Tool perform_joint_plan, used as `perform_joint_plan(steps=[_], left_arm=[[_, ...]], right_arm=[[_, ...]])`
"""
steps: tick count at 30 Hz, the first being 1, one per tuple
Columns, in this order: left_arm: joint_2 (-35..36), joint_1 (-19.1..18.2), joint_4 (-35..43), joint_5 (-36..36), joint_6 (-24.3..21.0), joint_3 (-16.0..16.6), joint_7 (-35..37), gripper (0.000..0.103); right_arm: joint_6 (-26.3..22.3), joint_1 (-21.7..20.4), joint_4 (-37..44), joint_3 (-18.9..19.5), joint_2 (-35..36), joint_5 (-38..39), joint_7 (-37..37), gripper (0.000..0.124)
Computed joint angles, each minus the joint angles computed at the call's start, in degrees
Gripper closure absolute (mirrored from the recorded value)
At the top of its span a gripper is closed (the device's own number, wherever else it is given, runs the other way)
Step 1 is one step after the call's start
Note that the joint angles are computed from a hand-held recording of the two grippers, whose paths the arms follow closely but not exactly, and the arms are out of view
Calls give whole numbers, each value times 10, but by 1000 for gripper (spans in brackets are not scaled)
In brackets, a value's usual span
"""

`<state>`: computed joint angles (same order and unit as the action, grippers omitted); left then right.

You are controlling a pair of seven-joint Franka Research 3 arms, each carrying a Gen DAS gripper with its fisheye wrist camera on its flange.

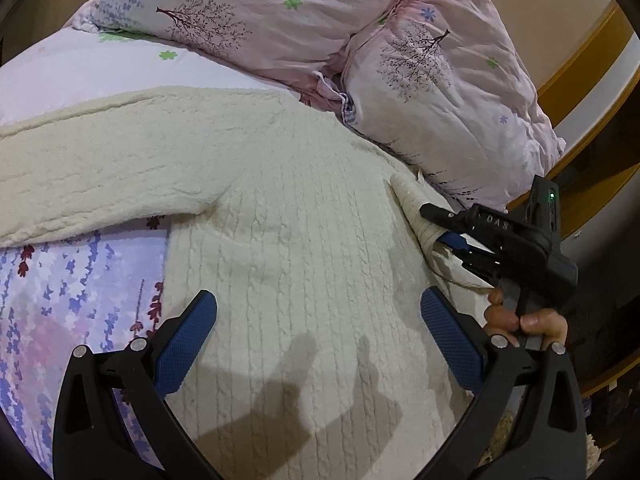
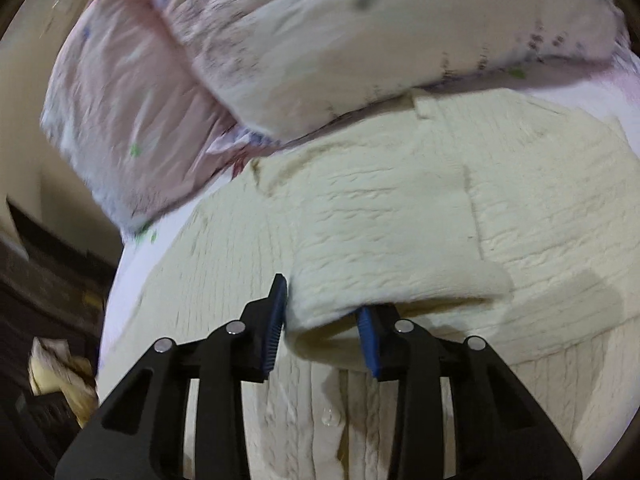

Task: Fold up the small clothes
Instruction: 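Lay the held sleeve across the cardigan body and open the right gripper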

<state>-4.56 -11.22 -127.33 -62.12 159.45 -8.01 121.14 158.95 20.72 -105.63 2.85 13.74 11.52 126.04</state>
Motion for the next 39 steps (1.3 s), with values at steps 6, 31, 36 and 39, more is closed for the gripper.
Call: perform_joint_plan(steps=[6,31,36,39], left_arm=[[-1,4,1,-1,0,3,-7,1],[112,-22,122,405,17,-41,-215,10],[158,-48,164,629,27,-18,-372,18],[181,-50,190,692,17,-15,-426,25]], right_arm=[[-16,72,56,-68,21,-253,136,119],[96,-34,-280,-17,-222,424,-127,81],[121,-35,-266,-20,-194,465,-167,83],[151,-51,-259,-8,-174,391,-116,104]])
